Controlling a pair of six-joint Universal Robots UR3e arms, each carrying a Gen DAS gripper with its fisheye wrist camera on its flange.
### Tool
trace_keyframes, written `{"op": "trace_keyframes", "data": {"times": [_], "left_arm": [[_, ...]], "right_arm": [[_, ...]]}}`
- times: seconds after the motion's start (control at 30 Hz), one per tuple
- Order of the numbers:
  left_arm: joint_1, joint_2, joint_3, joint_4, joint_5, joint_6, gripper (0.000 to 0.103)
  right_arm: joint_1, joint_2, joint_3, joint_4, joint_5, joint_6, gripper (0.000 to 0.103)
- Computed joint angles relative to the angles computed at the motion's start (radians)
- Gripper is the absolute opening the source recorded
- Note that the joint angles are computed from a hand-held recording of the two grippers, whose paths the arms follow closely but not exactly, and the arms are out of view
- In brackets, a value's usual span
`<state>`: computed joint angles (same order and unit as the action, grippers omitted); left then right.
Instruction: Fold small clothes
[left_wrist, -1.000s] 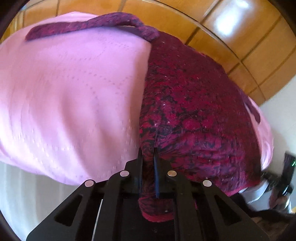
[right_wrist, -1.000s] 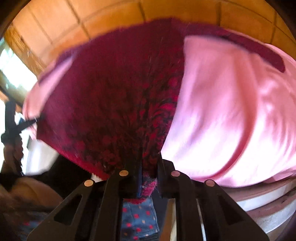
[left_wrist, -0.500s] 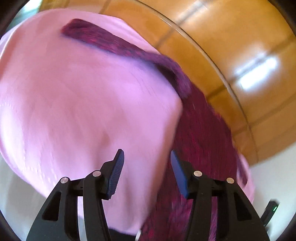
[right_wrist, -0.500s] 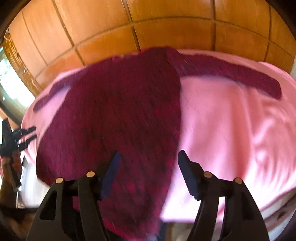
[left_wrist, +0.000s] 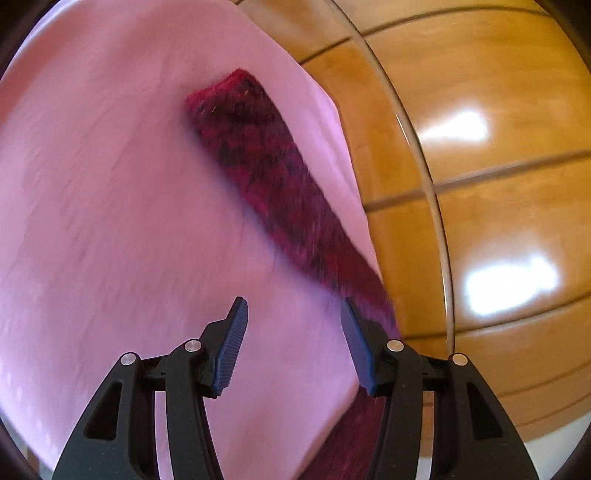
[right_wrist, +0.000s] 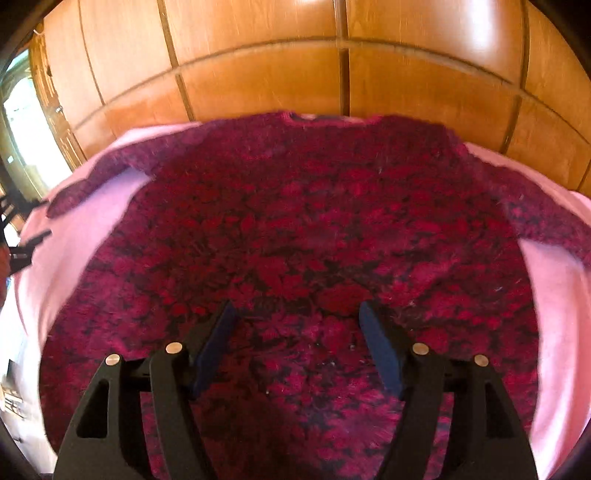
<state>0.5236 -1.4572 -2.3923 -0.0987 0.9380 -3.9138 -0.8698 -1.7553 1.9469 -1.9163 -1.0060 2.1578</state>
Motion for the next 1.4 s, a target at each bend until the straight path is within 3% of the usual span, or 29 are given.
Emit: {"op": "trace_keyframes", "data": {"times": [0.1, 0.23, 0.37, 0.47, 0.53, 0.63, 0.73, 0.83, 0.93, 1.03, 1.1, 1.13, 1.2, 1.3, 1.4], "left_arm": [[-0.016, -0.128, 0.117, 0.004, 0.047, -0.021, 0.051], [-0.058, -0.274, 0.268, -0.021, 0.113, -0.041, 0.051], [-0.083, -0.382, 0.348, 0.015, 0.141, -0.033, 0.048], [-0.108, -0.421, 0.426, -0.034, 0.207, 0.028, 0.015], [-0.112, -0.424, 0.438, -0.027, 0.248, 0.064, 0.011], [-0.154, -0.406, 0.504, -0.053, 0.406, 0.141, 0.010], [-0.261, -0.457, 0.620, -0.108, 0.669, 0.267, 0.010], [-0.313, -0.562, 0.739, -0.279, 0.800, 0.309, 0.011], [-0.346, -0.596, 0.705, -0.222, 0.880, 0.325, 0.016], [-0.376, -0.579, 0.736, -0.304, 0.966, 0.287, 0.028], [-0.348, -0.480, 0.644, -0.293, 0.898, 0.214, 0.029], [-0.320, -0.416, 0.580, -0.258, 0.797, 0.200, 0.029], [-0.308, -0.340, 0.498, -0.176, 0.637, 0.228, 0.029], [-0.374, -0.238, 0.401, -0.101, 0.475, 0.286, 0.029], [-0.532, -0.223, 0.371, -0.051, 0.426, 0.300, 0.030]], "right_arm": [[-0.010, -0.015, 0.070, -0.070, 0.025, -0.024, 0.081], [0.002, 0.029, 0.044, -0.034, 0.031, -0.055, 0.098], [0.046, 0.041, 0.053, -0.086, 0.002, -0.024, 0.101], [0.055, 0.053, 0.046, -0.093, 0.000, -0.012, 0.101], [0.040, 0.030, 0.059, -0.085, 0.002, -0.031, 0.101], [0.042, 0.025, 0.074, -0.110, 0.003, -0.029, 0.101], [0.046, 0.023, 0.081, -0.121, 0.002, -0.023, 0.101], [0.048, 0.015, 0.095, -0.136, 0.002, -0.019, 0.101], [0.049, 0.013, 0.100, -0.140, 0.001, -0.019, 0.101], [0.048, 0.013, 0.098, -0.136, 0.001, -0.020, 0.101], [0.045, 0.011, 0.102, -0.138, 0.004, -0.021, 0.101], [0.043, 0.004, 0.105, -0.134, 0.005, -0.023, 0.101], [0.043, 0.003, 0.107, -0.137, 0.006, -0.023, 0.101], [0.044, -0.001, 0.114, -0.144, 0.006, -0.019, 0.101], [0.044, -0.001, 0.112, -0.143, 0.006, -0.018, 0.101]]}}
